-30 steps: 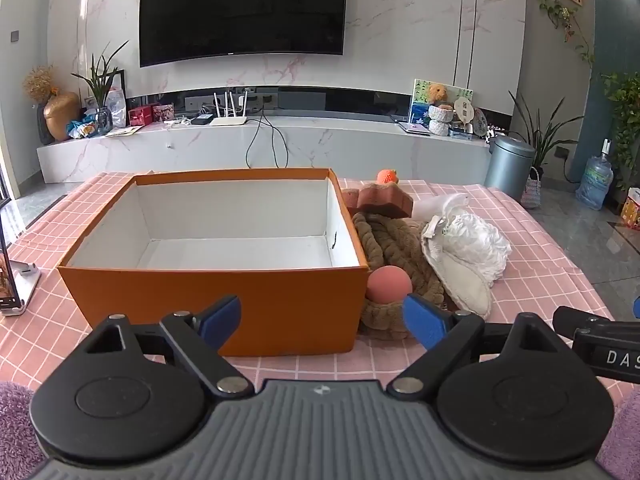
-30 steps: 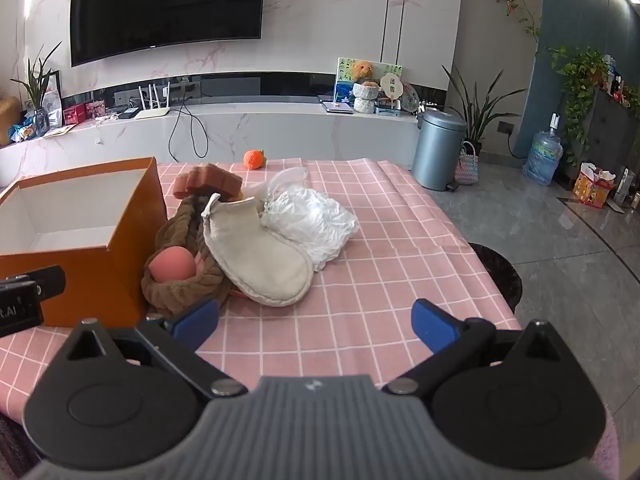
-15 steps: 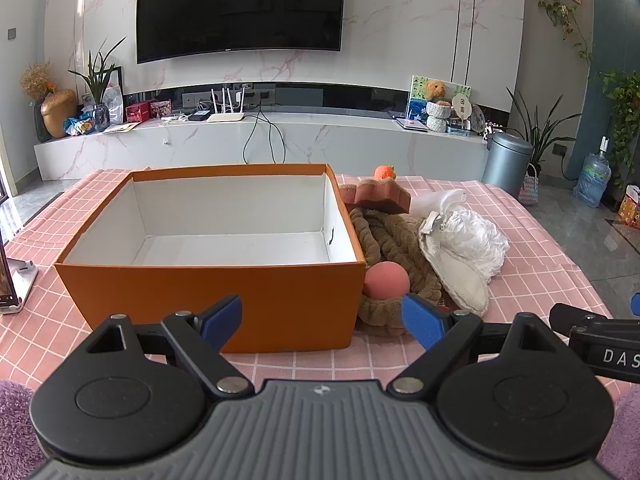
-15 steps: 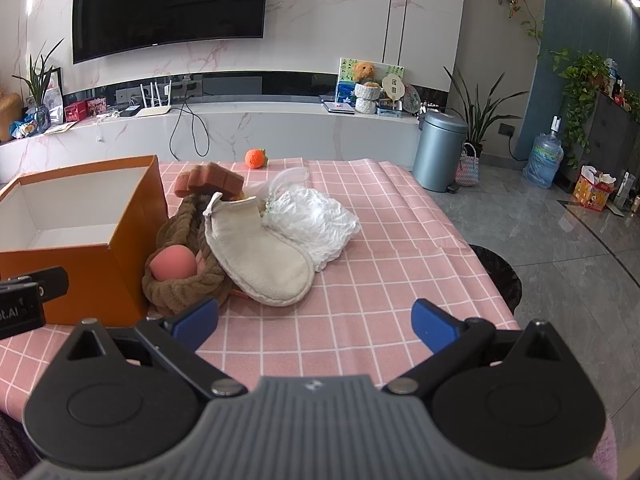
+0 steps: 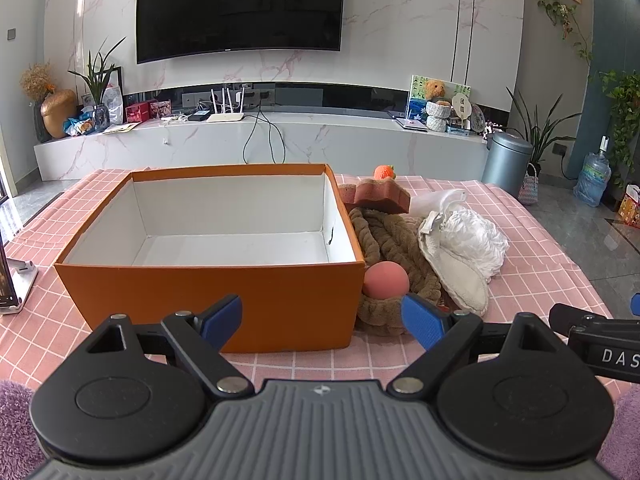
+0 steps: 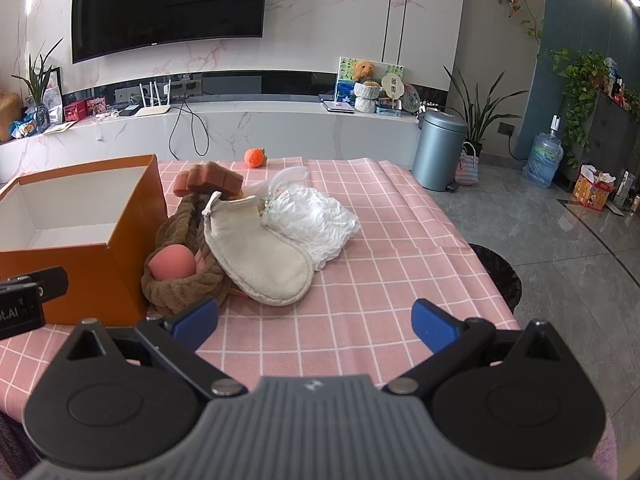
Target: Organize soft objects
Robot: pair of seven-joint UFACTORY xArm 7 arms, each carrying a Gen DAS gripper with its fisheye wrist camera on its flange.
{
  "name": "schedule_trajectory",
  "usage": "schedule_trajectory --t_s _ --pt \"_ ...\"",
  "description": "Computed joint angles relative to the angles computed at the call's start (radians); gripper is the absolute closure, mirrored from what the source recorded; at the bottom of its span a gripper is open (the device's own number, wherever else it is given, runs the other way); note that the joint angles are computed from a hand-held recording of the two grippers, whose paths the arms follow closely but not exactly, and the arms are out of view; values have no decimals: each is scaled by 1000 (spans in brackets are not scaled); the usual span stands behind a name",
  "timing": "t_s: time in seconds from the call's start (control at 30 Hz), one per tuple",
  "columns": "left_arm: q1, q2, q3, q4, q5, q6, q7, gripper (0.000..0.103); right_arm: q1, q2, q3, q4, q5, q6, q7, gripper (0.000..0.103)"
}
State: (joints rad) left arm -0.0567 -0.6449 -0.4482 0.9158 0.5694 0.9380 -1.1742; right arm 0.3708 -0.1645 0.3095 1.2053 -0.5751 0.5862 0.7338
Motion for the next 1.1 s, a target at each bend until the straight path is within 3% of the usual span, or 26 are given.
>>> schedule_trajectory --t_s 1.1 --pt "-6 10 0 -1 9 2 -13 0 4 -1 -2 -5 14 9 -6 2"
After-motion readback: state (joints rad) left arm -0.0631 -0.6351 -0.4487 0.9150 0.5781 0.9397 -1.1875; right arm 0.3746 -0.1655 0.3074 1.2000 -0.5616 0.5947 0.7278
